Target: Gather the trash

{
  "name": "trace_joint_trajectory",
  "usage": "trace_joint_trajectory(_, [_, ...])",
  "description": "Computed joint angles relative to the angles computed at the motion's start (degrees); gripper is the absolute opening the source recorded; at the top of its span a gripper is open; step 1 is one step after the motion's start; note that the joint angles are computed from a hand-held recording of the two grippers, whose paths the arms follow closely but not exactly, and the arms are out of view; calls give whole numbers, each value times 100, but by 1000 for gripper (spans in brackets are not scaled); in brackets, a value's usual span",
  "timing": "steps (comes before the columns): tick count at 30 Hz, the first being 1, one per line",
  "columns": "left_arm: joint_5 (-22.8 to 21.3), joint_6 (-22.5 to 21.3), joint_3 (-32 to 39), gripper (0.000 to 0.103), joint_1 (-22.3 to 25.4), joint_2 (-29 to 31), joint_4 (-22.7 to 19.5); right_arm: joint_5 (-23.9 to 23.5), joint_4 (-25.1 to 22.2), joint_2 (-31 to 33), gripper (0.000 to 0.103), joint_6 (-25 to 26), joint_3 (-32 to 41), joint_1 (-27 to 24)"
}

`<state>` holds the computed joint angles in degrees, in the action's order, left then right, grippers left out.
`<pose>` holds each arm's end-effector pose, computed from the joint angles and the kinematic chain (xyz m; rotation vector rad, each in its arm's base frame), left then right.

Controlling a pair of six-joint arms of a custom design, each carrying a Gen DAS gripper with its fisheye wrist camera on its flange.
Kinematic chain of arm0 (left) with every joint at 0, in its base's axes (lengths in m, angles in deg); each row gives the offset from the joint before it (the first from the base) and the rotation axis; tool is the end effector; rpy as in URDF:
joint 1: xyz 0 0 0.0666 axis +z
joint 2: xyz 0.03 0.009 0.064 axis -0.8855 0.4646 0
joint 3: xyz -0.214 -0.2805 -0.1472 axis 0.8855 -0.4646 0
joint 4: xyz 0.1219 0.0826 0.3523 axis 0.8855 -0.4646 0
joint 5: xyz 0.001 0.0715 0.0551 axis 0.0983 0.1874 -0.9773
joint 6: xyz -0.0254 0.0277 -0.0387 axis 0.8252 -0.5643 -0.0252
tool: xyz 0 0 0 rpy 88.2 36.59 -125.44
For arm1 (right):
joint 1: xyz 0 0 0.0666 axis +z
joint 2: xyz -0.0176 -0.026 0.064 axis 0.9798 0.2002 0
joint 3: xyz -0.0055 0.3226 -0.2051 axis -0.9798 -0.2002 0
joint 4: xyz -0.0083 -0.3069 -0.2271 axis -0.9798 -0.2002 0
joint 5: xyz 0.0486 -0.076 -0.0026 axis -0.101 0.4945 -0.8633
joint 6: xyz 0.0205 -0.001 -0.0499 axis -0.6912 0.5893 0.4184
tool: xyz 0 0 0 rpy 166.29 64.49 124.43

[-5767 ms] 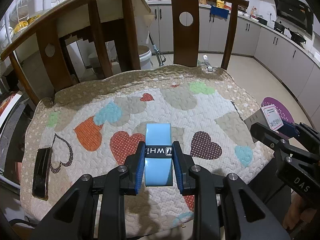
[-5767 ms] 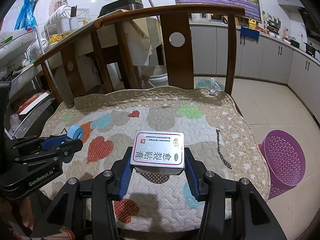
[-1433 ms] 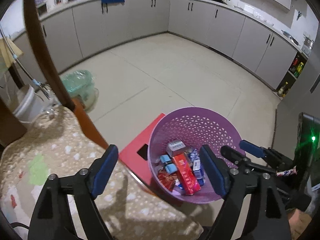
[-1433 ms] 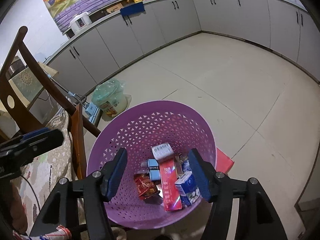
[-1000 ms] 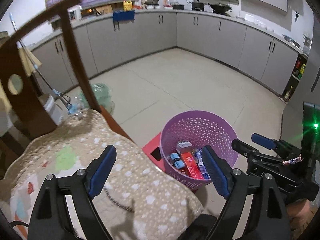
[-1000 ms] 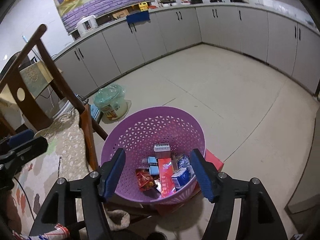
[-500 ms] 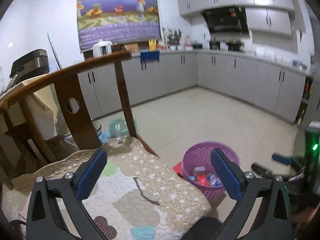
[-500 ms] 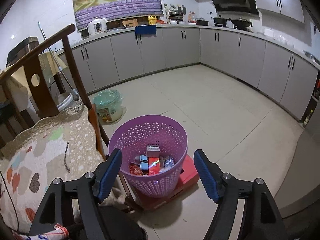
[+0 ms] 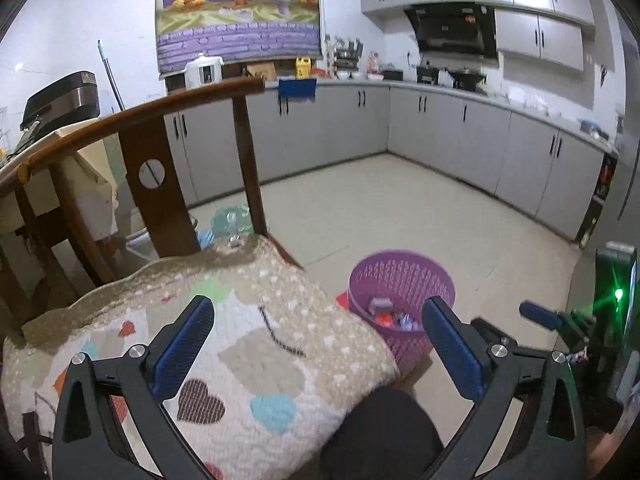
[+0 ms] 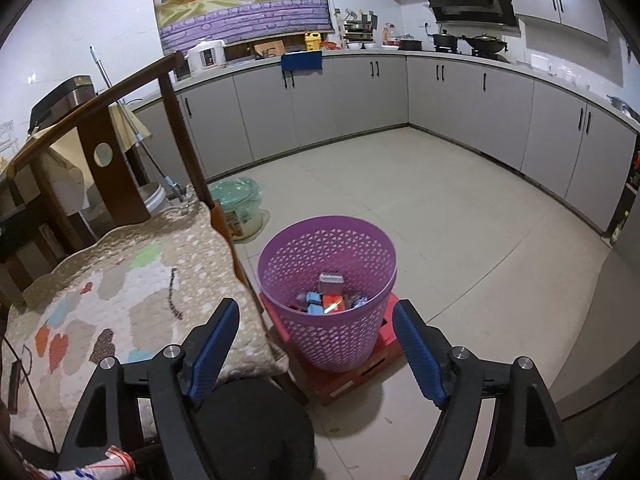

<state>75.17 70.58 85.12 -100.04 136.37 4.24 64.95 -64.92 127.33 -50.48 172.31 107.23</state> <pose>0.4913 -0.3744 0.5340 0.5375 2.1172 -0.2742 0.4384 0.2194 0.4774 0.4270 2.2516 -0.0659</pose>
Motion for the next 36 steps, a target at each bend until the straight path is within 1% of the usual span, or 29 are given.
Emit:
trace_joint_trajectory(3, [-49, -13, 34, 103, -55, 21, -306, -13, -25, -20, 83, -88, -39, 40])
trace_joint_trajectory(9, [23, 8, 55, 103, -107, 78, -724, 39, -122, -101, 84, -296, -123, 45])
trace_joint_trajectory(12, [26, -41, 176, 103, -129, 188, -957, 26, -193, -119, 84, -386, -169, 14])
trace_joint_trajectory(19, [-27, -120, 249, 103, -170, 289, -1166, -62, -323, -93, 84, -553, -212, -20])
trace_joint_trajectory(36, [313, -56, 459, 103, -117, 445, -1574, -20, -429, -15, 85, -551, -148, -5])
